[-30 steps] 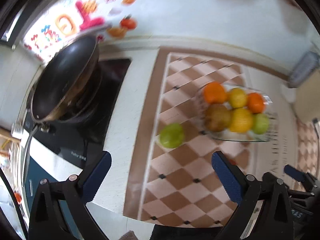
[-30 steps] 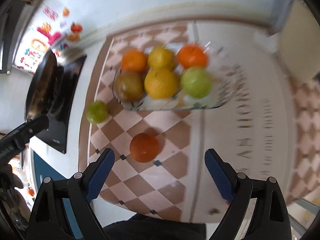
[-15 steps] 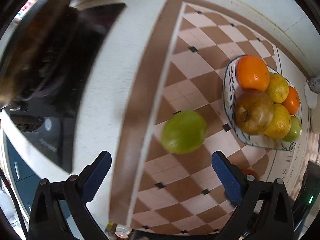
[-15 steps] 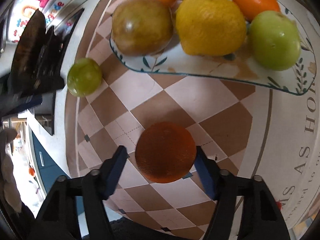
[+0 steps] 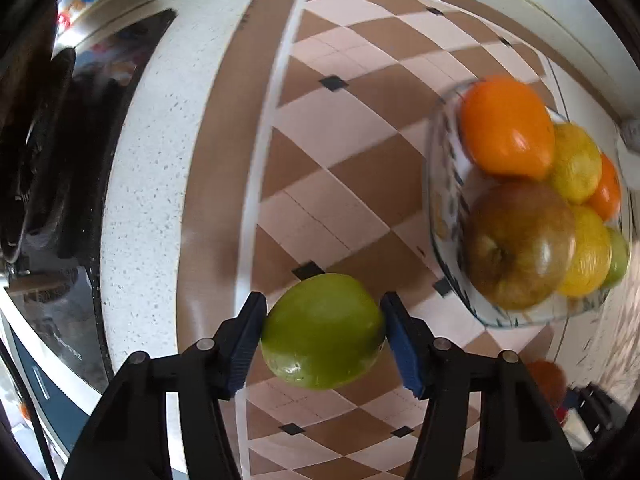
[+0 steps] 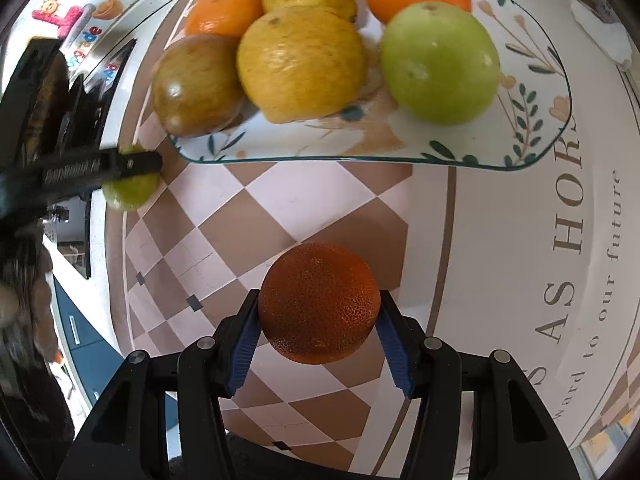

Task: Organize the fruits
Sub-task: 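Grasp the green apple with the left tool while the right tool grasps the orange, then carry both fruits onto the deer plate and open both tools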

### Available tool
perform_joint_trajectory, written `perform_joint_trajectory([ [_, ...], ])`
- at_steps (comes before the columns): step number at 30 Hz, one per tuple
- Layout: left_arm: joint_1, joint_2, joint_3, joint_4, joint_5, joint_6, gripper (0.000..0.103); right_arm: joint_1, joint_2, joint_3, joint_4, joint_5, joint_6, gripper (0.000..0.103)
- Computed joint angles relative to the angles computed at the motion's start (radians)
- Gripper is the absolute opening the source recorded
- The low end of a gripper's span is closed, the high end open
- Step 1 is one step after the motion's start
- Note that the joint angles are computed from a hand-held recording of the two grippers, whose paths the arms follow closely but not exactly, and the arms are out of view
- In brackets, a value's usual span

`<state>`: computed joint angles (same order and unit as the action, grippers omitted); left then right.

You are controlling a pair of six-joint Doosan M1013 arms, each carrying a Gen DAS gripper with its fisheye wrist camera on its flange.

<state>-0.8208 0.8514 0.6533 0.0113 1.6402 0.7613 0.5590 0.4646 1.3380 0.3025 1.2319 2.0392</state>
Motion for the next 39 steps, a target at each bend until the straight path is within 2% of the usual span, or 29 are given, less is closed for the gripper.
perform_joint_trajectory([
  [6,-0.035,-0.084,0.139,-0.024,-0.094,-0.045,0.056,-0.020,-0.013,0.021,0.029,-0.029,-0.016,0.059],
  [12,-0.046,-0.159,0.262,-0.084,-0.200,-0.126,0.056,-0.024,-0.024,0.037,0.030,-0.040,-0.026,0.058],
  [15,-0.041,-0.182,0.295,-0.109,-0.240,-0.146,0.055,-0.030,-0.042,0.058,0.048,-0.062,-0.019,0.058],
  [18,-0.033,-0.188,0.295,-0.109,-0.248,-0.140,0.054,-0.034,-0.058,0.070,0.044,-0.072,-0.013,0.058],
  [23,-0.027,-0.154,0.227,-0.083,-0.188,-0.051,0.056,-0.039,-0.063,0.075,0.040,-0.068,-0.007,0.058],
  [29,-0.010,-0.084,0.114,-0.097,-0.092,0.022,0.057,-0.035,-0.068,0.085,0.054,-0.078,-0.001,0.058],
  [32,-0.016,-0.041,0.056,-0.102,-0.054,0.059,0.057,-0.031,-0.069,0.086,0.052,-0.080,0.004,0.058],
  [36,-0.020,-0.019,0.040,-0.140,-0.028,0.094,0.057,-0.029,-0.068,0.081,0.044,-0.077,0.014,0.058],
  [39,-0.029,-0.007,0.028,-0.123,-0.022,0.101,0.057,-0.028,-0.069,0.081,0.035,-0.073,0.022,0.058],
])
